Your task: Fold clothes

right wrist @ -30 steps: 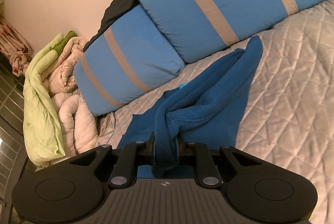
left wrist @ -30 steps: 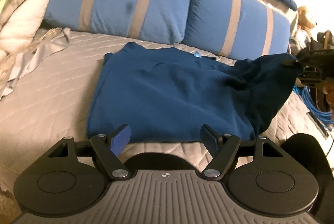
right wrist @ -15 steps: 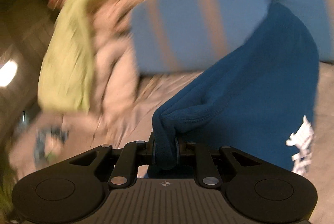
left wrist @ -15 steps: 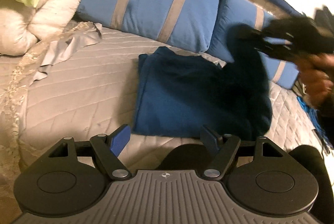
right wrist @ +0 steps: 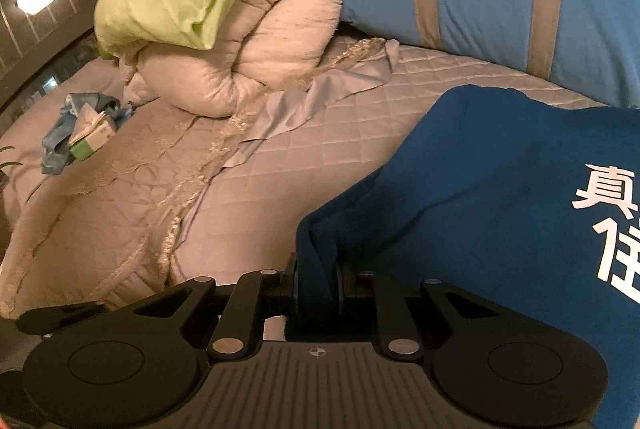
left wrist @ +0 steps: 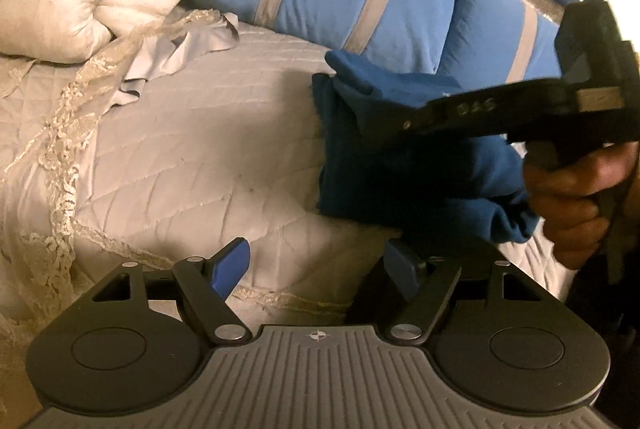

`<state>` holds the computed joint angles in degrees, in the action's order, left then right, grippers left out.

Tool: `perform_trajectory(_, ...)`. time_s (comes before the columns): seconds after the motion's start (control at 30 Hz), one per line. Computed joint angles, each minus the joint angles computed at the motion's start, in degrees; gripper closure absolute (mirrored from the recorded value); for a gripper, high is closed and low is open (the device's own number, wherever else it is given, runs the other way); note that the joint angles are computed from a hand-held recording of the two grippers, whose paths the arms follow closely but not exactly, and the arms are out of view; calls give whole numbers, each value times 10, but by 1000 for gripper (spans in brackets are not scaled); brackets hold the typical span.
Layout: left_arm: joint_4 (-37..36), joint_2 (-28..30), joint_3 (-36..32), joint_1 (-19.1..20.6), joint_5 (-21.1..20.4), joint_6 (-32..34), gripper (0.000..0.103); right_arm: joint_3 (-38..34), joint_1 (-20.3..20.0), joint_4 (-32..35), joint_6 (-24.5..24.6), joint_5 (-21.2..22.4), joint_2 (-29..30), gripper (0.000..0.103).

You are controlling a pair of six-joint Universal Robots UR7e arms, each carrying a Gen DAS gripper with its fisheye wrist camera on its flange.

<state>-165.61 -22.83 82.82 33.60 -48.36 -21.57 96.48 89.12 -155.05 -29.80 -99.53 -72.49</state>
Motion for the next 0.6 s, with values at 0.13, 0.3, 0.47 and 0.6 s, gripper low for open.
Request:
perform_trajectory(0.13,-7,2,2,1,-8,6,30,18,-2,-11,-30,9,-5,72)
perform_trajectory(0.3,-41,2,0,0,-24,29,30,11,-22,34,-7,91,-35,18)
perform_trajectory(0.47,-84,8,-43,13,-56,67,30,31,-22,-29,-19,51,-77,0)
perform_trajectory(0.6,-77,31,-120,32,-105,98,30,53,-30,-69,-47,-8,-111,0)
